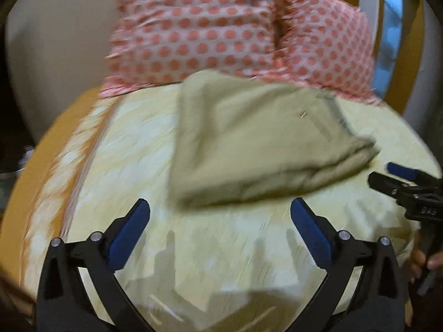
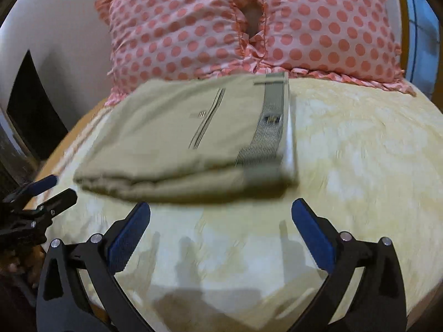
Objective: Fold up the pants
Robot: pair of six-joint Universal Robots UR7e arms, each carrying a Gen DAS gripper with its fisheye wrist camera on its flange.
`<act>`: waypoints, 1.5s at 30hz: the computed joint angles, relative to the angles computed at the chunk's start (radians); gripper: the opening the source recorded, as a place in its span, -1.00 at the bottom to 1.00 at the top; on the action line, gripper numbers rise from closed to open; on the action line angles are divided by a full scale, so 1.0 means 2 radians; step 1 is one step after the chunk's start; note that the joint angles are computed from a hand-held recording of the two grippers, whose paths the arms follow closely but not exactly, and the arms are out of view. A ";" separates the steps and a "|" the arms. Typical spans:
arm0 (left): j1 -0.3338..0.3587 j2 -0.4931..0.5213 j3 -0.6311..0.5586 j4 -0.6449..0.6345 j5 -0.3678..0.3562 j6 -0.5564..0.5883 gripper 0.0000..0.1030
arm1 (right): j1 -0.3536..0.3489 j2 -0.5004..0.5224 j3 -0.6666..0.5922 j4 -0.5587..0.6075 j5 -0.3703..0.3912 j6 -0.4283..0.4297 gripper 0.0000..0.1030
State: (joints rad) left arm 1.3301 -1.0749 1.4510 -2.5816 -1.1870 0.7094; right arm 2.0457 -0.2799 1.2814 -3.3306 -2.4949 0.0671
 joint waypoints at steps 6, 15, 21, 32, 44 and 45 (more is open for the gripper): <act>0.013 -0.017 0.045 -0.056 0.021 0.007 0.96 | 0.014 0.070 -0.080 -0.022 -0.046 -0.059 0.97; 0.025 -0.015 0.052 -0.078 0.006 0.001 0.97 | 0.018 0.117 -0.131 -0.058 -0.079 -0.104 0.97; 0.027 -0.016 0.059 -0.092 -0.002 0.005 0.97 | 0.019 0.134 -0.148 -0.103 -0.083 -0.138 0.97; 0.028 -0.015 0.054 -0.088 -0.005 0.008 0.97 | 0.018 0.132 -0.145 -0.102 -0.082 -0.137 0.97; 0.029 -0.015 0.054 -0.088 -0.005 0.008 0.97 | 0.018 0.133 -0.146 -0.102 -0.082 -0.137 0.97; 0.029 -0.015 0.054 -0.088 -0.005 0.008 0.97 | 0.018 0.133 -0.146 -0.102 -0.082 -0.137 0.97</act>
State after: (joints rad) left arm 1.3875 -1.1042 1.5584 -2.7570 -1.1979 0.7262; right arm 2.0823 -0.0137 0.9897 -3.5346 -2.6598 -0.2077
